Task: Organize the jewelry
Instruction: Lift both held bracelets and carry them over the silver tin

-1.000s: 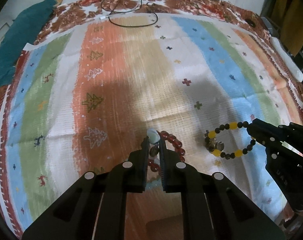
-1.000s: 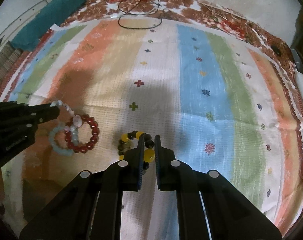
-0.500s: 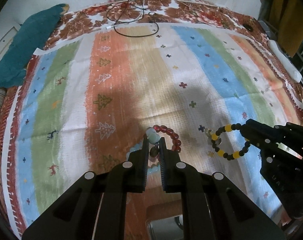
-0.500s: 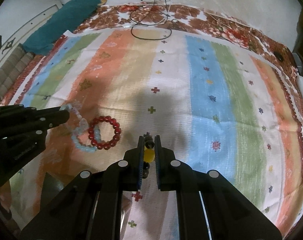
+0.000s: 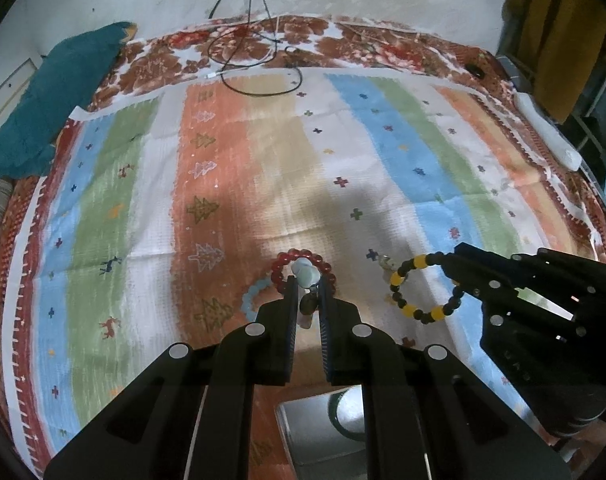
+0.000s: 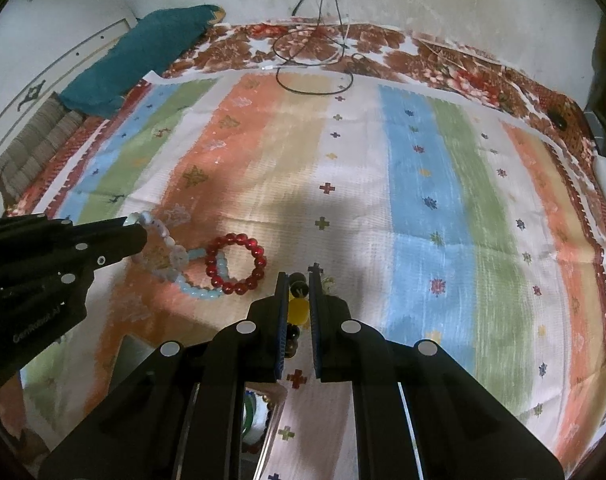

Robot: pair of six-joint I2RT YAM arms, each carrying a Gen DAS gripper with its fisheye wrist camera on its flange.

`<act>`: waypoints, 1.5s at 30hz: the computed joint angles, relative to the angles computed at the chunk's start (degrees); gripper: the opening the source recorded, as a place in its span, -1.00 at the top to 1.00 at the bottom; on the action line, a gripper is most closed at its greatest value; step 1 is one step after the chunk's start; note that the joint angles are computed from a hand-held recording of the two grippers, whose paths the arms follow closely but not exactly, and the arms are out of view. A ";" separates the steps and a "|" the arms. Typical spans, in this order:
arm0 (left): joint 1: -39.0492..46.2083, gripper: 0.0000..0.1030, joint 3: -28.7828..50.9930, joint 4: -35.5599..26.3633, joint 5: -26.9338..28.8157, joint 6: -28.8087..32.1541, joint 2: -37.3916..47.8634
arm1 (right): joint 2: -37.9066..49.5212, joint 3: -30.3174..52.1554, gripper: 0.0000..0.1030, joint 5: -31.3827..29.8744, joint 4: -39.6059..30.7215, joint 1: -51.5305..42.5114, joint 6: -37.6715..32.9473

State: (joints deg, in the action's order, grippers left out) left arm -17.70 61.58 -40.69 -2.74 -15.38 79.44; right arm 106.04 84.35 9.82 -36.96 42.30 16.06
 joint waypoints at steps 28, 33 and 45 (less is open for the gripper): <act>-8.48 0.81 -5.34 -5.06 -4.36 -6.06 -14.93 | -13.67 -11.47 0.79 0.70 4.20 4.93 3.62; -9.42 0.81 -6.56 -5.83 -5.10 -7.11 -16.75 | -15.78 -13.21 0.79 1.03 4.48 6.25 4.09; -12.82 0.81 -9.16 -8.15 -7.18 -10.00 -21.68 | -18.28 -15.97 0.79 2.00 4.16 9.25 5.02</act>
